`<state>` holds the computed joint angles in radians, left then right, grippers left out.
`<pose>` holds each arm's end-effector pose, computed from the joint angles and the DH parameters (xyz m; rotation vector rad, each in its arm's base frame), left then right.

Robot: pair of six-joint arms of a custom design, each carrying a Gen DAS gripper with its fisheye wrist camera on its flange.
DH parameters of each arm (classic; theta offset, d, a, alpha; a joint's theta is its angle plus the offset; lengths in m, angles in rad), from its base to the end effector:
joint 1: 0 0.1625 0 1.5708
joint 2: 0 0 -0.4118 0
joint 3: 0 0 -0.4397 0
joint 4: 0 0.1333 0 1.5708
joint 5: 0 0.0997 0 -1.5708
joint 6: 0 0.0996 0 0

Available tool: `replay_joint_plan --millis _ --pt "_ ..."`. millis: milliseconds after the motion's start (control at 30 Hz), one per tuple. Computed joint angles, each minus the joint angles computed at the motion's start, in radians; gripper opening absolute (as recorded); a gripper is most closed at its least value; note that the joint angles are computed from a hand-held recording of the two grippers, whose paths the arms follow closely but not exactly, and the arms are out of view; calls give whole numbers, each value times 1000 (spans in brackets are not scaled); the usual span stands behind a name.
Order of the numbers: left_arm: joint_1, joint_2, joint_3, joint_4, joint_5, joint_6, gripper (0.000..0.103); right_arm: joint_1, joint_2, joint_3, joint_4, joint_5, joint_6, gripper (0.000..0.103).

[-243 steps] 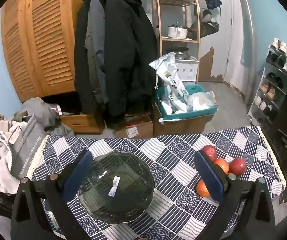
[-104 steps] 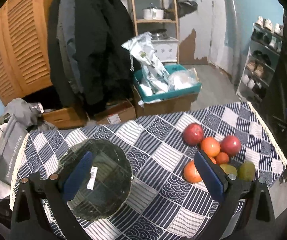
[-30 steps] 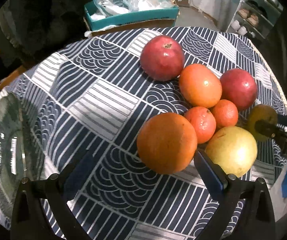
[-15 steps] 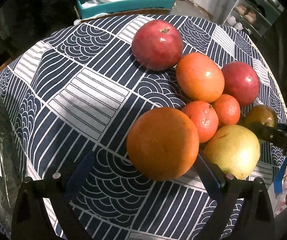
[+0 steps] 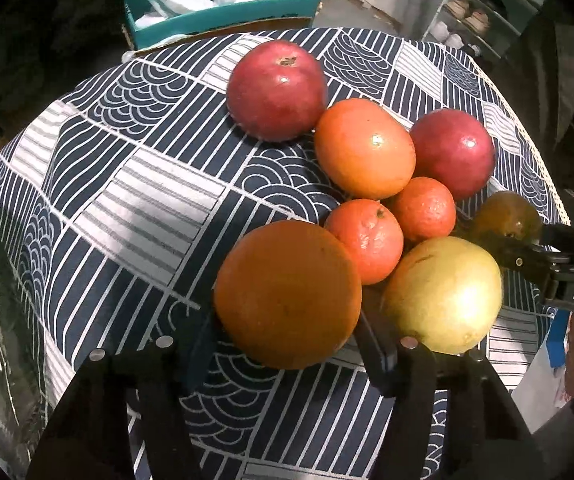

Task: Organize fruits
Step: 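Close the left tool on the large orange while the right tool grasps the yellow mango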

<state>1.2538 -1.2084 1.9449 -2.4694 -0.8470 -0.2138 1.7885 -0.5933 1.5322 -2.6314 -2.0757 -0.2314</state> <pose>0.0079 -0.6153 0.1946 0.0511 2.4498 -0.4352 0.2366 -0.6755 -0.0365 0.5457 -2.5750 0.1557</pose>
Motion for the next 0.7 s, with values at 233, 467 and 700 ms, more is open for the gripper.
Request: replay_joint_plan --millis 233,467,700 --pt "-41 -27 47 -68 64 42 64 37 12 15 -156 -68 -105 82" --pt "-73 -58 75 -100 91 52 64 64 14 25 -269 -103 -170 82" --pt "-91 -97 90 -112 105 30 64 89 16 26 -334 -108 -209 82"
